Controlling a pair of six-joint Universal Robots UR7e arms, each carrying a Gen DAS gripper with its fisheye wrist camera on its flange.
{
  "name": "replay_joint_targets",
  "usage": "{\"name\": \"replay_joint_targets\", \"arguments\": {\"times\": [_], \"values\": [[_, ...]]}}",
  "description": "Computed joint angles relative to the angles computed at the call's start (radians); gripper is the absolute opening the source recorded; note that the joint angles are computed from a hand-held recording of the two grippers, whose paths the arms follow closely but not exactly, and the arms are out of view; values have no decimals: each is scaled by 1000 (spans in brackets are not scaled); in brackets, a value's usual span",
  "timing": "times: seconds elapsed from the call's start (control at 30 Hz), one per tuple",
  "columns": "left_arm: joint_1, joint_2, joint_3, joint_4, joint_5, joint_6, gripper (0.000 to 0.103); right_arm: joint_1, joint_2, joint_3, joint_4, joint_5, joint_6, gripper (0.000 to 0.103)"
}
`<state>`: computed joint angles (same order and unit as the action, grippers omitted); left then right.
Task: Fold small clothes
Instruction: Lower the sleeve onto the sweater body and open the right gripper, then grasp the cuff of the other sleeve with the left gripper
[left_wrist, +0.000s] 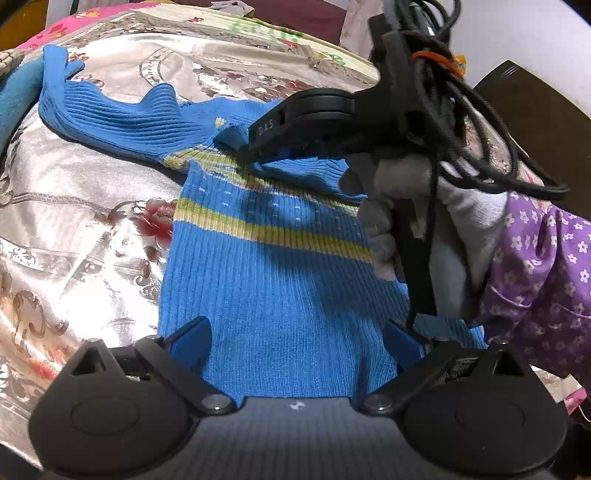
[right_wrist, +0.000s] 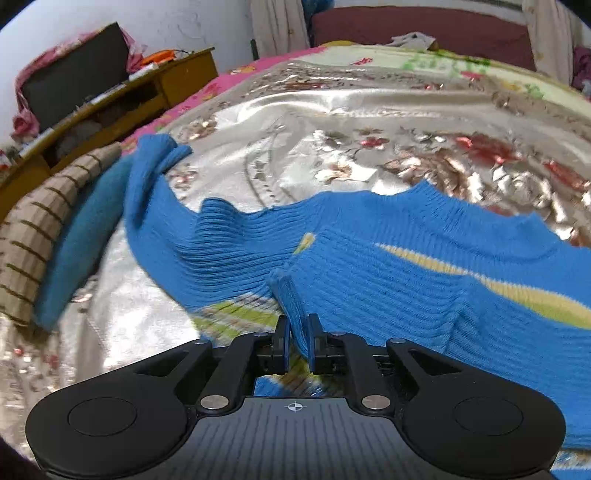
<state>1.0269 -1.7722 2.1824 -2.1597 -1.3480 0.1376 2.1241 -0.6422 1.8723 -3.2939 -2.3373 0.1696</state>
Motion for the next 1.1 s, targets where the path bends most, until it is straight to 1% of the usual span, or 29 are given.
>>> {"name": "replay_joint_targets", "arguments": {"times": [0.13,0.2,0.27,0.37,0.43,0.47,0.53,0.57,0.67,0.73,0.77,0.83,0.9,0.97,1.0,1.1], "values": [[-2,-1,0,-1,0,0,103,3,-29,36,-61,41,37,13],[-2,-1,0,-1,0,0,103,14,-44,58,-110,33,50,14],[-2,0,1,-3,0,0,103,26,-63,86,-150,5,61,15],[4,-2,0,-1,-5,0,103,39,-101,140,-170,-80,104,18],[6,0,0,-4,-8,0,103,36,-132,178,-127,-148,171,18],[7,1,-1,-5,-9,0,103,29,-149,197,-77,-176,224,18],[6,0,0,-8,-5,-3,103,10,-181,226,41,-201,333,18],[4,-2,2,-11,-1,-4,103,4,-186,237,63,-205,360,18],[-5,-10,9,-28,18,-3,103,19,-174,248,-9,-208,345,18],[-7,-15,5,-37,24,-9,103,33,-162,242,-45,-207,321,18],[-15,-22,9,-60,42,-4,103,42,-156,240,-67,-204,298,18],[-36,-34,21,-122,99,36,103,60,-141,235,-104,-202,259,18],[-56,-30,29,-217,188,97,103,72,-131,238,-132,-187,240,19],[-53,4,8,-300,257,137,103,78,-125,244,-153,-157,244,19],[-43,29,-14,-325,276,143,103,79,-121,250,-166,-145,251,19],[0,122,-99,-401,298,146,103,83,-109,263,-199,-120,278,19]]}}
